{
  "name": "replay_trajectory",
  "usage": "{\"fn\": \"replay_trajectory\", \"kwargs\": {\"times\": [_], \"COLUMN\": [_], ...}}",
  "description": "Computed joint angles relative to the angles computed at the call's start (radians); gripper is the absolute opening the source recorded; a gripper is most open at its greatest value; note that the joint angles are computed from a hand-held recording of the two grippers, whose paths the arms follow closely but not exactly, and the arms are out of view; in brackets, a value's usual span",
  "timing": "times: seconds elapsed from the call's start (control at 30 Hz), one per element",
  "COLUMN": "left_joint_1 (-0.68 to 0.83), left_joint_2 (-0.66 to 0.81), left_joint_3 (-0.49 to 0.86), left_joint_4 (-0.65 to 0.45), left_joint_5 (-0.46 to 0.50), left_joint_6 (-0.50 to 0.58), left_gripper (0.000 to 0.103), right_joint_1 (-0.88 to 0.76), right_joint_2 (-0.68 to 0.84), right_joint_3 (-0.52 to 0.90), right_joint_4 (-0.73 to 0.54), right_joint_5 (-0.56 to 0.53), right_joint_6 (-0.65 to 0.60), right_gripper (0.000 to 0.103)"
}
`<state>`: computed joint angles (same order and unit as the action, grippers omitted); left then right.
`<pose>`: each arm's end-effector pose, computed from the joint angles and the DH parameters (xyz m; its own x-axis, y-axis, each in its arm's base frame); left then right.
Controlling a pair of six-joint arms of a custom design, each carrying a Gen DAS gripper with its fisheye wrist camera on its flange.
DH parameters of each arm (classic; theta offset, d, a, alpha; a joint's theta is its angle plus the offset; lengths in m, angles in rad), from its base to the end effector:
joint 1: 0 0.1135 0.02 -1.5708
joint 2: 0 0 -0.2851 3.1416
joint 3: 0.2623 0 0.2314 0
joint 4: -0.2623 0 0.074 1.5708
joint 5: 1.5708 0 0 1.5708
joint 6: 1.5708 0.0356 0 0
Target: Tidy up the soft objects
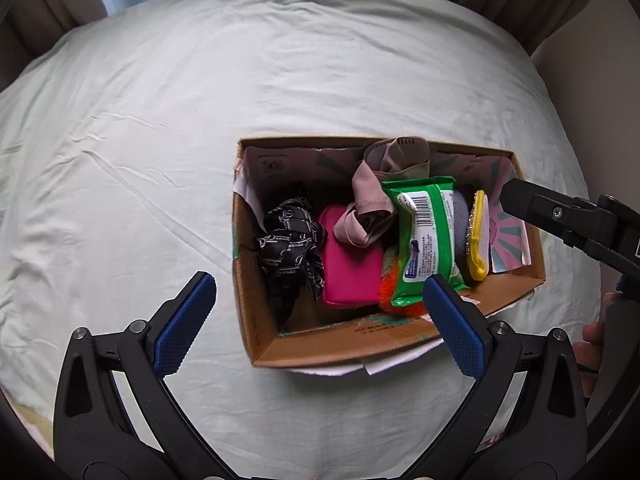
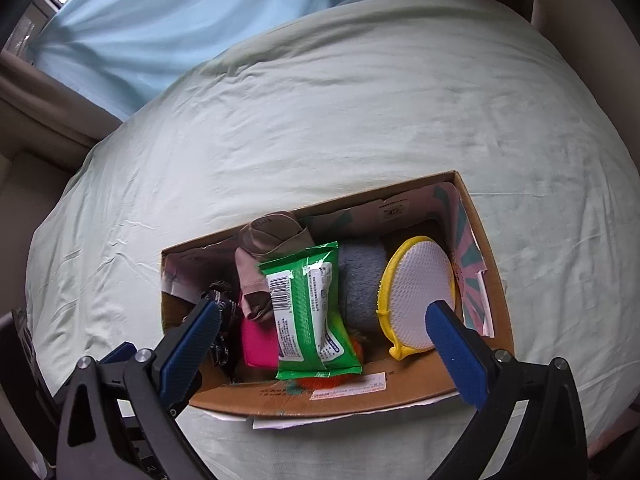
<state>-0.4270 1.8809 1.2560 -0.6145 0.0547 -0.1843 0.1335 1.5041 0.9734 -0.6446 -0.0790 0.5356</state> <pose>0.3260 -0.1504 0.1993 -0.9249 0.2198 -0.3104 0.2647 0.9580 -0.1105 0.2636 0.0382 0.2356 -0.8696 0.3966 -0.2942 0.3268 0.9089 0.2592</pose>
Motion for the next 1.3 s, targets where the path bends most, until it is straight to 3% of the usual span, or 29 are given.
{"fn": "replay_trajectory", "kwargs": {"times": [0.13, 0.37, 0.53, 0.63, 0.73, 0.93, 1.1, 1.2, 1.3], "left_joint_1": [-0.024, -0.108, -0.202, -0.255, -0.319, -0.432, -0.524, -0.571, -0.611], "left_joint_2": [-0.084, -0.239, -0.293, -0.307, -0.303, -0.256, -0.214, -0.202, -0.214], "left_joint_3": [-0.003, 0.100, 0.251, 0.371, 0.535, 0.838, 1.016, 1.059, 1.054], "left_joint_4": [-0.046, -0.204, -0.343, -0.427, -0.522, -0.665, -0.747, -0.762, -0.742], "left_joint_5": [-0.027, -0.125, -0.209, -0.263, -0.343, -0.496, -0.616, -0.689, -0.735], "left_joint_6": [-0.034, -0.120, -0.208, -0.251, -0.277, -0.311, -0.331, -0.340, -0.351], "left_gripper": [0.103, 0.103, 0.103, 0.103, 0.103, 0.103, 0.103, 0.103, 0.103], "right_joint_1": [-0.006, -0.075, -0.190, -0.254, -0.342, -0.509, -0.633, -0.719, -0.724], "right_joint_2": [-0.066, -0.209, -0.267, -0.291, -0.295, -0.321, -0.313, -0.301, -0.307], "right_joint_3": [0.014, 0.131, 0.317, 0.459, 0.599, 0.883, 1.038, 1.107, 1.126], "right_joint_4": [-0.042, -0.242, -0.474, -0.599, -0.703, -0.824, -0.862, -0.891, -0.879], "right_joint_5": [-0.005, -0.032, -0.068, -0.035, -0.107, -0.171, -0.241, -0.303, -0.287], "right_joint_6": [-0.040, -0.199, -0.330, -0.420, -0.554, -0.675, -0.725, -0.753, -0.758], "right_gripper": [0.102, 0.102, 0.102, 0.102, 0.102, 0.102, 0.102, 0.102, 0.102]}}
